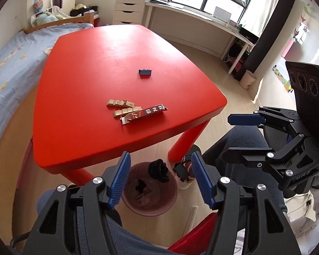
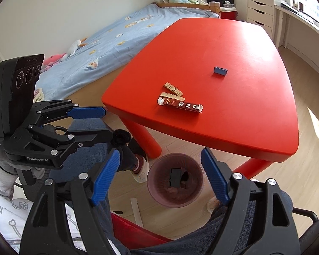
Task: Collect trash
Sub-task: 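Move both tools back over the table toward the wrapper and blue block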
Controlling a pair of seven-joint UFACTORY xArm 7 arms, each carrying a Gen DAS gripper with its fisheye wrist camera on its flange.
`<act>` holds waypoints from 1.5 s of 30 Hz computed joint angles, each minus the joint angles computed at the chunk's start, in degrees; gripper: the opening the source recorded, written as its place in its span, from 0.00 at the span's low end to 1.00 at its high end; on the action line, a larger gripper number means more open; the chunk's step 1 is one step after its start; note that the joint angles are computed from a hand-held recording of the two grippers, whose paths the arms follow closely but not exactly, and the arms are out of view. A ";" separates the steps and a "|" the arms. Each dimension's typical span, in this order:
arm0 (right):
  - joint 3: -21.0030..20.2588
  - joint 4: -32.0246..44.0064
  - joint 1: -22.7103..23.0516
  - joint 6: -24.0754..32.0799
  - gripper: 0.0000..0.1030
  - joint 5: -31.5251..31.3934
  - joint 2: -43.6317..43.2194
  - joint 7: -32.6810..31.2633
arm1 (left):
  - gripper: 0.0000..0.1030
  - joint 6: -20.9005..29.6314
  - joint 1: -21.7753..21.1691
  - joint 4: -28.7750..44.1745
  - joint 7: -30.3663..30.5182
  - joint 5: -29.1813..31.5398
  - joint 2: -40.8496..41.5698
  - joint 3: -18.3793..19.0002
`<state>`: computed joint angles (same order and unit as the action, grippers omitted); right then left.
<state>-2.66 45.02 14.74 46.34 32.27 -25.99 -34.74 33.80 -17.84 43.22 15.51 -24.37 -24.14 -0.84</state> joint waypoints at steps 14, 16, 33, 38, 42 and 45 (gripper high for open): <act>0.39 0.04 -1.27 -1.12 0.97 -2.16 1.01 3.42 | 0.92 -1.33 1.02 -0.67 -2.78 2.14 -0.03 -0.02; 0.49 0.01 -1.29 -1.16 0.97 -2.29 1.05 3.79 | 0.92 -1.25 0.92 -0.55 -2.70 2.04 0.05 0.07; 0.12 0.94 -2.09 -0.25 0.97 -2.54 1.92 5.04 | 0.92 -0.91 0.38 -0.27 -1.42 0.49 0.49 0.46; 0.15 1.78 -2.34 -0.08 0.97 -2.22 2.64 5.70 | 0.92 -0.92 0.26 -0.03 -0.40 -0.05 0.95 0.61; 0.27 2.54 -2.67 -0.54 0.97 -2.40 3.21 5.91 | 0.92 -0.76 0.14 0.77 1.20 -0.78 1.82 0.97; 0.47 3.89 -3.02 -0.82 0.97 -2.78 4.31 6.60 | 0.92 -0.60 0.43 1.61 2.23 -1.09 2.73 1.05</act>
